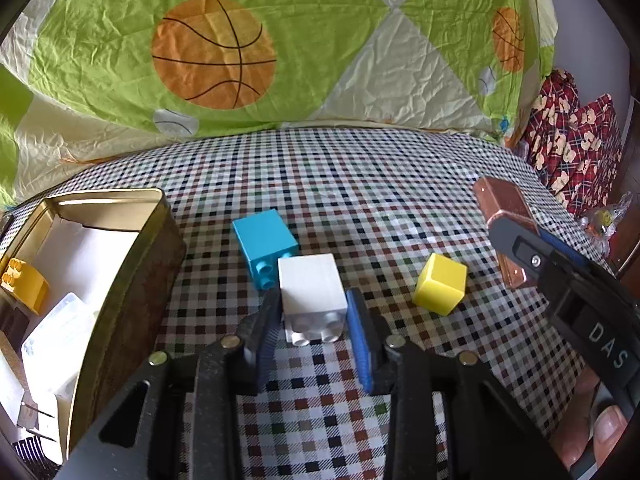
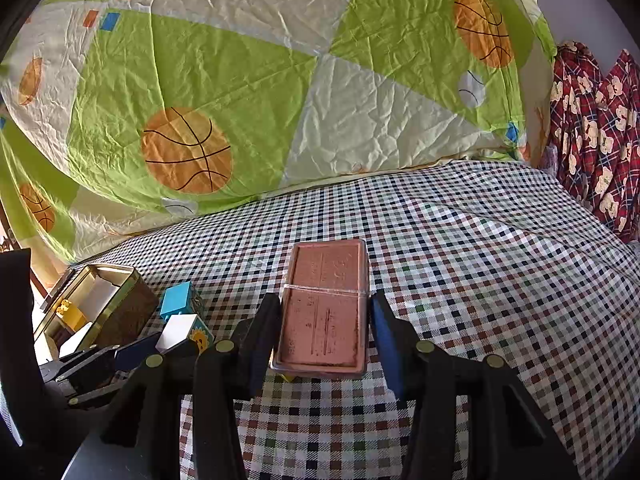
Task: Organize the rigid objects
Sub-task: 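Grasp the pink-brown flat box with the right tool while the left tool approaches the blocks, then close the left tool on the white lego block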
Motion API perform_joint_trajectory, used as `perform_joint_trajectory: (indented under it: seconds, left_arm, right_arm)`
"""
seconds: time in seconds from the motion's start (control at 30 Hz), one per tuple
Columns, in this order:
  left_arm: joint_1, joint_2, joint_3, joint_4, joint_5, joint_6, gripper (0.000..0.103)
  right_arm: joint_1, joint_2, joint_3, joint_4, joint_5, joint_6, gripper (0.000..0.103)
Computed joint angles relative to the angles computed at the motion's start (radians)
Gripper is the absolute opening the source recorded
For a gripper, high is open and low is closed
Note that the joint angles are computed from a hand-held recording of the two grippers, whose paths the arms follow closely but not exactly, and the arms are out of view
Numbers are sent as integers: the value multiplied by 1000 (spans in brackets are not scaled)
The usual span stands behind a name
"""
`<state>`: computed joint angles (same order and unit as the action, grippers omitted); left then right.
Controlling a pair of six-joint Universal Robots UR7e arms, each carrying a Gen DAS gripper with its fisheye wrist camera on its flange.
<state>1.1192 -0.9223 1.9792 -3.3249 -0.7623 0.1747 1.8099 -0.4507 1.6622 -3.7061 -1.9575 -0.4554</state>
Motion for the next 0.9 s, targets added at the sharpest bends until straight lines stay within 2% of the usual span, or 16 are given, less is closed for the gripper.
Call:
perform_joint_trajectory:
  seconds: [0.9]
  left_arm:
    - [-51,16,139,-577,4,279,32]
  right_arm:
    - [-2,-18,52,-52,94,-31,49]
